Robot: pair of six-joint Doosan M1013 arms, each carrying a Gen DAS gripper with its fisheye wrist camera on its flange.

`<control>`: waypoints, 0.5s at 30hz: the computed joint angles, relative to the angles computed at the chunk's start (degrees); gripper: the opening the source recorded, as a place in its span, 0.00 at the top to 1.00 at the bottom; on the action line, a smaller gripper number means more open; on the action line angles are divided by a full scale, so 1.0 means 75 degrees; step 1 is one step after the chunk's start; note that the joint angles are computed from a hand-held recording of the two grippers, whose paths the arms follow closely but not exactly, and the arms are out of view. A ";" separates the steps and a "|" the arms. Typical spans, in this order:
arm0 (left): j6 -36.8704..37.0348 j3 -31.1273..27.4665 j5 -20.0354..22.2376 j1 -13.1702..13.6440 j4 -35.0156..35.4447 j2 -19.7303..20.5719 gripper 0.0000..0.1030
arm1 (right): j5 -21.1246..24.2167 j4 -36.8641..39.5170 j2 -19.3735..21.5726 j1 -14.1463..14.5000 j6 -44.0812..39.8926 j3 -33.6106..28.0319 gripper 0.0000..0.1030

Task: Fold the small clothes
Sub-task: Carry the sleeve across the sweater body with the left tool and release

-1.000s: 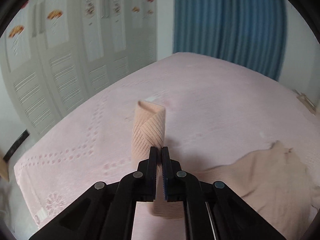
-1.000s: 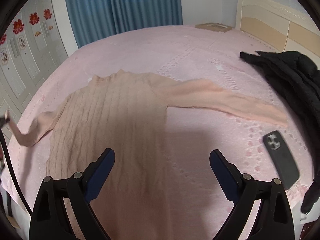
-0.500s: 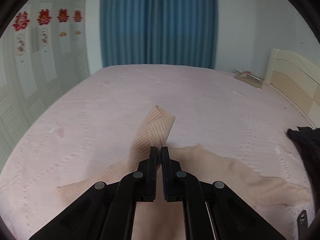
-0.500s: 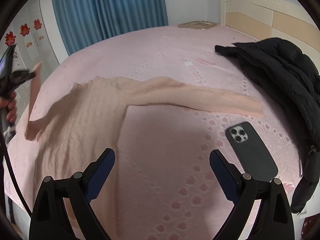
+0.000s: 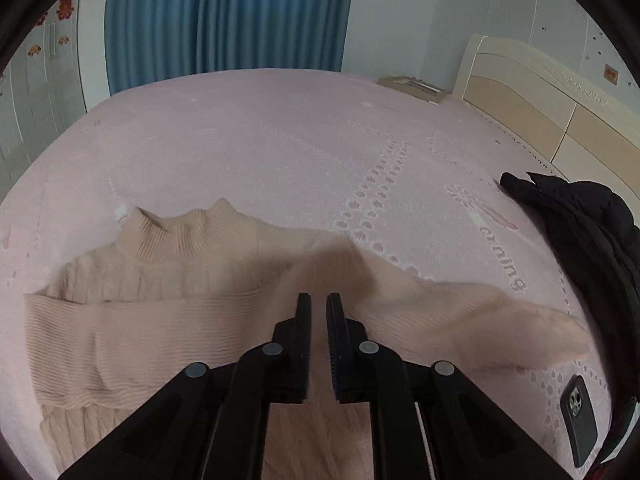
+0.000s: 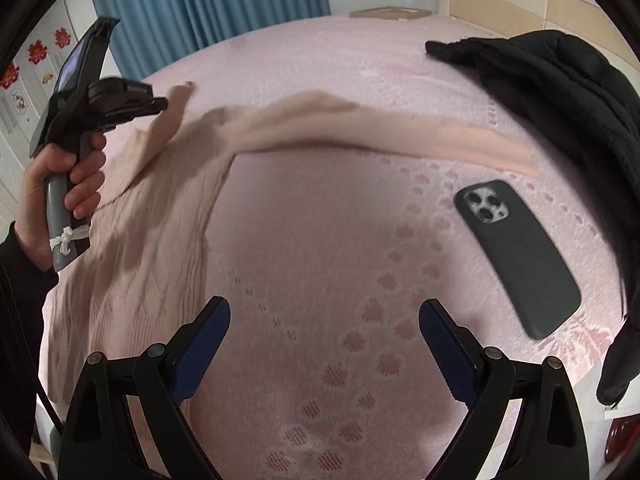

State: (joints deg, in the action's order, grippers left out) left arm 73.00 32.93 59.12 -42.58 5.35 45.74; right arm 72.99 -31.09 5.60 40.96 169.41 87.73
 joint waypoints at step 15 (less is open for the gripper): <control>-0.1706 0.3522 -0.0716 0.1138 0.0841 -0.2289 0.31 | -0.0540 0.0153 0.0368 0.0239 -0.0379 -0.0449 0.09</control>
State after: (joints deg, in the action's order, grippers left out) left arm 60.21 59.35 53.75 -34.04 11.66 28.57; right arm 68.95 -29.94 8.37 42.76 166.57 84.36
